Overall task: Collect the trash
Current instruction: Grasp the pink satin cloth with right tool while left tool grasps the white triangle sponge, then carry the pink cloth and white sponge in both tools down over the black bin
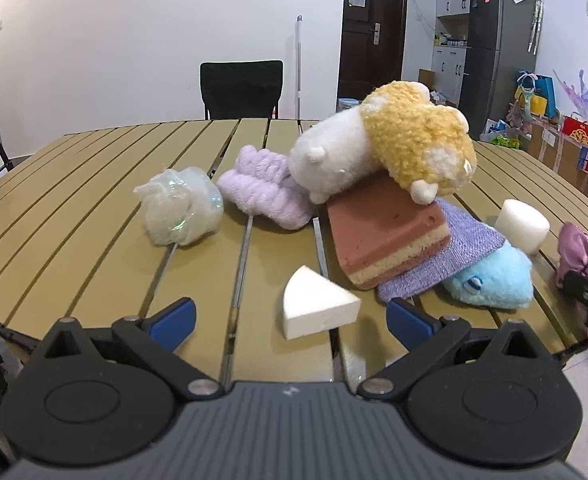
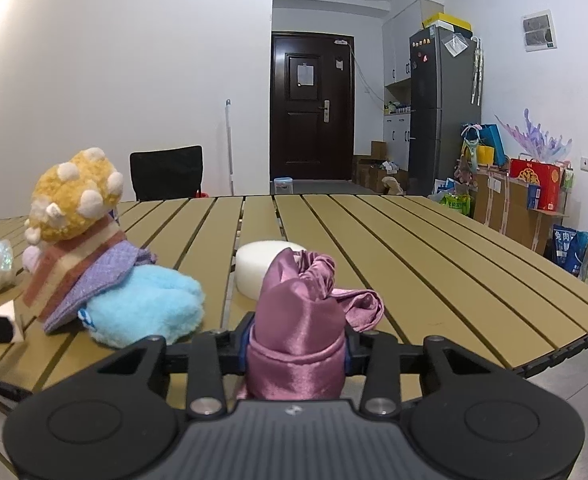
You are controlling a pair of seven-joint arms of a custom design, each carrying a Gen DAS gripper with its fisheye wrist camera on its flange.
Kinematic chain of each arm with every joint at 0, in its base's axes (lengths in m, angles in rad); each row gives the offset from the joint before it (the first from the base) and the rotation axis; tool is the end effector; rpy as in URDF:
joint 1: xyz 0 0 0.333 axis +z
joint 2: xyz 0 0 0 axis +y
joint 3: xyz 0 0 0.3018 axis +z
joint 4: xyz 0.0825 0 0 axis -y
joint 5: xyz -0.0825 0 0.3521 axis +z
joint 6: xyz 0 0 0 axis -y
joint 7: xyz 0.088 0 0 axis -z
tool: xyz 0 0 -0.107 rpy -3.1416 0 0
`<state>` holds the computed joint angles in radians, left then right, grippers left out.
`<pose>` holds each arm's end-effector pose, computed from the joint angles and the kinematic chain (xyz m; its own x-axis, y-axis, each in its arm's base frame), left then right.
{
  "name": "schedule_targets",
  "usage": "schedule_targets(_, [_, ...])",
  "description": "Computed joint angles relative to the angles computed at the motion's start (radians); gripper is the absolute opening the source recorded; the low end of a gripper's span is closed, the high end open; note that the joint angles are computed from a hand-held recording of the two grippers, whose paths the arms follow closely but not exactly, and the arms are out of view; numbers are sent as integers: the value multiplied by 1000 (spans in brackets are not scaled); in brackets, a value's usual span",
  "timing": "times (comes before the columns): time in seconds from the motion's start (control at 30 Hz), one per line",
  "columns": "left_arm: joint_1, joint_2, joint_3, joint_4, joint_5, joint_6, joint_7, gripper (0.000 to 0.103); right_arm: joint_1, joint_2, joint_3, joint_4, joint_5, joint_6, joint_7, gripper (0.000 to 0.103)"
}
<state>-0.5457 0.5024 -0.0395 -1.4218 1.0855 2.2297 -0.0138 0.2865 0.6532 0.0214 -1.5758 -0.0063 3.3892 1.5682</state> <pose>0.6001 -0.3582 0.4528 0.4132 -0.9105 0.0162 -0.5145 -0.2481 -0.8208 0.6788 0.2122 0.4105 0.3035 -0.9528 -0.0056 -0.3818 -0.1162 -0.9169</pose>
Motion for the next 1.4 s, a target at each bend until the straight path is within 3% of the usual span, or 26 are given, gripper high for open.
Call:
schedule_targets(0.13, [-12, 43, 12, 52, 12, -12, 11, 103, -39, -21, 37, -34, -20, 23, -3, 38])
schedule_targets(0.23, [-22, 69, 22, 86, 13, -25, 23, 96, -95, -32, 94, -56, -60, 55, 1, 38])
schedule_targets(0.43, [-26, 87, 36, 103, 0, -1, 43, 71, -150, -62, 141, -109, -133, 113, 32, 38])
schedule_targets(0.57, [-23, 73, 41, 78, 13, 39, 31, 39, -164, -76, 151, -132, -176, 131, 57, 38])
schedule_targets(0.83, [-14, 34, 36, 23, 31, 76, -5, 33, -198, -87, 182, -148, -270, 140, 104, 38])
schedule_targets(1.13, [-30, -41, 14, -56, 132, 47, -80, 33, -230, -125, 204, -203, -344, 167, 156, 38])
schedule_targets(1.4, [-33, -142, -49, -158, 224, -10, -159, 33, -198, -228, 148, -337, -377, 265, 185, 38])
